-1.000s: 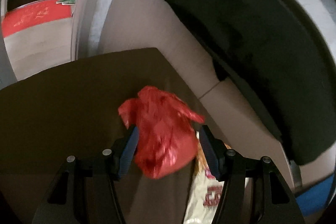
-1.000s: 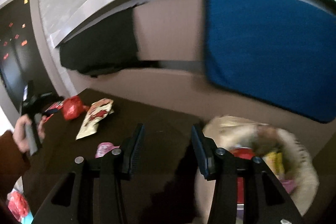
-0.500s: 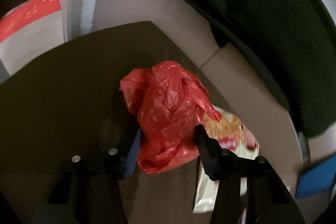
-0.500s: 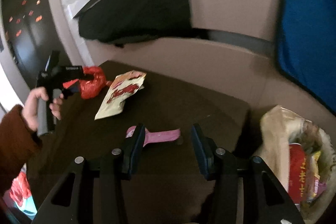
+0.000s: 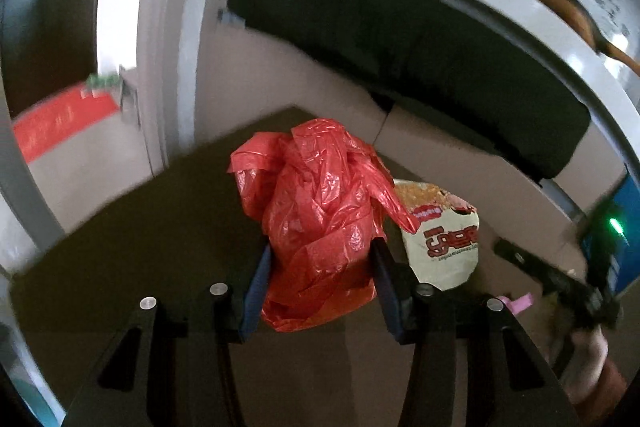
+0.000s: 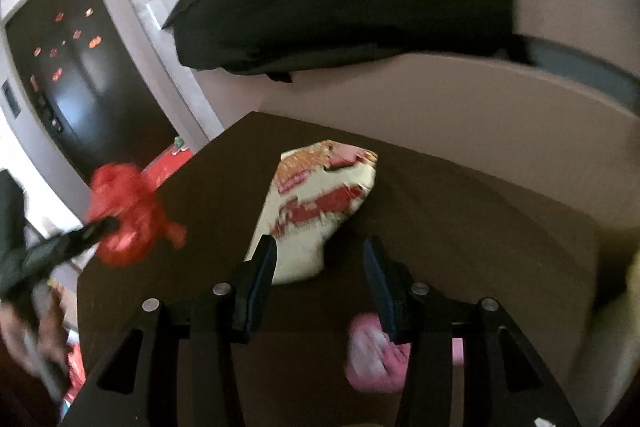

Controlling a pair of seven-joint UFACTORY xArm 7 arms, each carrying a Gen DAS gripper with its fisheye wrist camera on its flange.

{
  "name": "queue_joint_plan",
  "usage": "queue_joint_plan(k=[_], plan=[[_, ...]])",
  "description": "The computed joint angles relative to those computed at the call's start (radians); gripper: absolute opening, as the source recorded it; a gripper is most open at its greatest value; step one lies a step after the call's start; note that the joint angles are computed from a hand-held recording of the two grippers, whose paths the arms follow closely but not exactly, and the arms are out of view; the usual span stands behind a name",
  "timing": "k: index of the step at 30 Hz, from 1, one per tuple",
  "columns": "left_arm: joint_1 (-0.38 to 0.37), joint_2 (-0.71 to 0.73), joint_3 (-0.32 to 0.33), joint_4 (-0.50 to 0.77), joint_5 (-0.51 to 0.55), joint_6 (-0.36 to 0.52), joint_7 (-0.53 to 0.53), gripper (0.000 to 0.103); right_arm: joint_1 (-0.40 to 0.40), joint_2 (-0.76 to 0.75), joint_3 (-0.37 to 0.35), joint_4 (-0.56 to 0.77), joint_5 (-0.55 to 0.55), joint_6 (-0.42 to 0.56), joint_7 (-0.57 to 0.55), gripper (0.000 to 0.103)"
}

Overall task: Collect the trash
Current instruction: 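Grasp the white-and-red chip bag with the right tool and lift it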

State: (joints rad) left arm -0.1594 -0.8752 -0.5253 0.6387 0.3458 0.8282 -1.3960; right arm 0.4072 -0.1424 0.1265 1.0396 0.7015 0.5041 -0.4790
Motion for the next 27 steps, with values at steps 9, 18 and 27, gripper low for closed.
queue_joint_plan(k=[9, 18, 27], plan=[[-0.058, -0.120, 0.020, -0.086, -0.042, 0.022, 0.007, 0.049, -0.027, 0.270, 0.070, 0.212, -0.174, 0.001, 0.244, 0.043], [-0.058, -0.133, 0.018, -0.111, -0.082, 0.020, 0.000, 0.049, -0.033, 0.303, 0.130, 0.249, -0.237, 0.016, 0.186, 0.018], [-0.019, -0.054, -0.022, -0.018, -0.043, 0.019, 0.015, 0.049, -0.016, 0.061, 0.083, 0.093, -0.102, 0.001, -0.006, 0.011]])
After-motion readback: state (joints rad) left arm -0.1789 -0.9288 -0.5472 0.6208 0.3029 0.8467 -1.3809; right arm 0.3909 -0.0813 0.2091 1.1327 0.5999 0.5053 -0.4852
